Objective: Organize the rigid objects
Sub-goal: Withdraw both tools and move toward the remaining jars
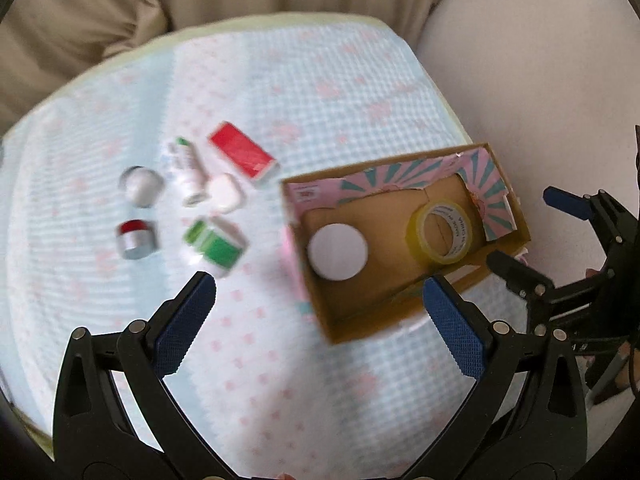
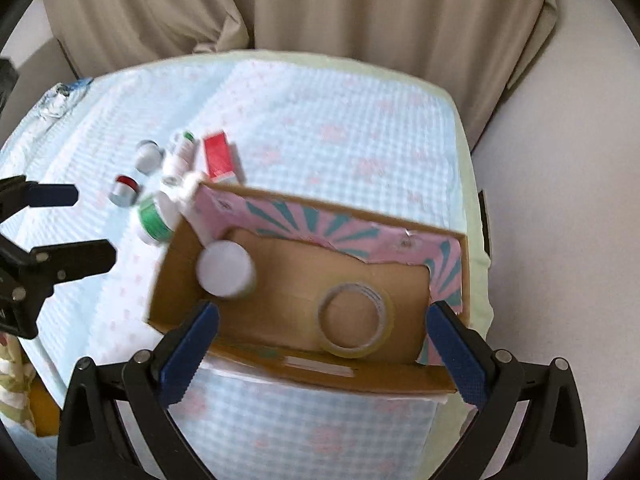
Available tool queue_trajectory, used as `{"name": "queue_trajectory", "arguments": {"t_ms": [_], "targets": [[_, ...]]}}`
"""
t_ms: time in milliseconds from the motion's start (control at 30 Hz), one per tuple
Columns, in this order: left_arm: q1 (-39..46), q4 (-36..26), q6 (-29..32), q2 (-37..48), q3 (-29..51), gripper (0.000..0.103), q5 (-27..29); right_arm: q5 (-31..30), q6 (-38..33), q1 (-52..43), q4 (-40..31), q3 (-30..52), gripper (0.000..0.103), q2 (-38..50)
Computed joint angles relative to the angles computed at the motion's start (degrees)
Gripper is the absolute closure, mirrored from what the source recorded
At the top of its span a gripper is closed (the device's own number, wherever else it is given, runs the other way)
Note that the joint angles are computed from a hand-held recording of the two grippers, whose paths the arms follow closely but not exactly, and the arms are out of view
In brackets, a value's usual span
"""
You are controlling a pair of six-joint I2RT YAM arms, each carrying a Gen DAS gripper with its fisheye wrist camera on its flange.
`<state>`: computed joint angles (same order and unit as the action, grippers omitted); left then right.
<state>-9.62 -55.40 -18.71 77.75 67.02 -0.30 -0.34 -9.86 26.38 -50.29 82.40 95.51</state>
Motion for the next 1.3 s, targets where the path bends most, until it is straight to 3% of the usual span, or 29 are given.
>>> {"name": "queue_trajectory", "arguments": {"t_ms": [133, 233, 367, 567, 667, 767, 900, 1067, 1300], "targets": [[5.8, -5.7, 4.2, -7.7, 0.5, 0.000, -0.7, 0.7, 5.9, 5.6, -2.2, 1.3, 0.000, -4.2], [13.3, -9.8, 10.1, -13.1, 1.6, 0.000, -0.3, 0.6, 14.6, 10.9, -4.5, 3.5, 0.000, -6.5], [31.2, -13.5, 25.4, -17.6, 3.5, 0.000, 6.7, 4.8, 27.0, 19.6, -6.6, 6.6, 0.000, -6.8], [56.7, -19.2, 49.6, -11.5, 10.3, 0.000, 20.3, 13.0, 45.3, 31.2, -11.2, 15.5, 0.000, -0.6], [64.3, -19.7, 60.1, -6.6, 13.8, 0.000, 23.8, 15.8, 54.2, 35.4, -13.8, 21.0, 0.000, 3.8], [67.4, -19.8, 65.8, -1.4, 17.2, 0.000, 25.7, 18.4, 61.1, 38.5, -17.3, 27.8, 0.000, 9.1], [68.5, -19.8, 70.4, 6.2, 22.0, 0.000, 26.5, 21.0, 68.7, 41.0, -20.2, 35.5, 0.000, 15.0], [65.6, -17.5, 71.1, 14.2, 25.5, 0.000, 25.4, 19.6, 75.2, 40.8, -20.9, 41.6, 0.000, 22.1], [58.5, -10.8, 67.1, 25.0, 27.0, 0.000, 21.3, 14.5, 81.1, 38.2, -14.6, 39.8, 0.000, 27.2]]}}
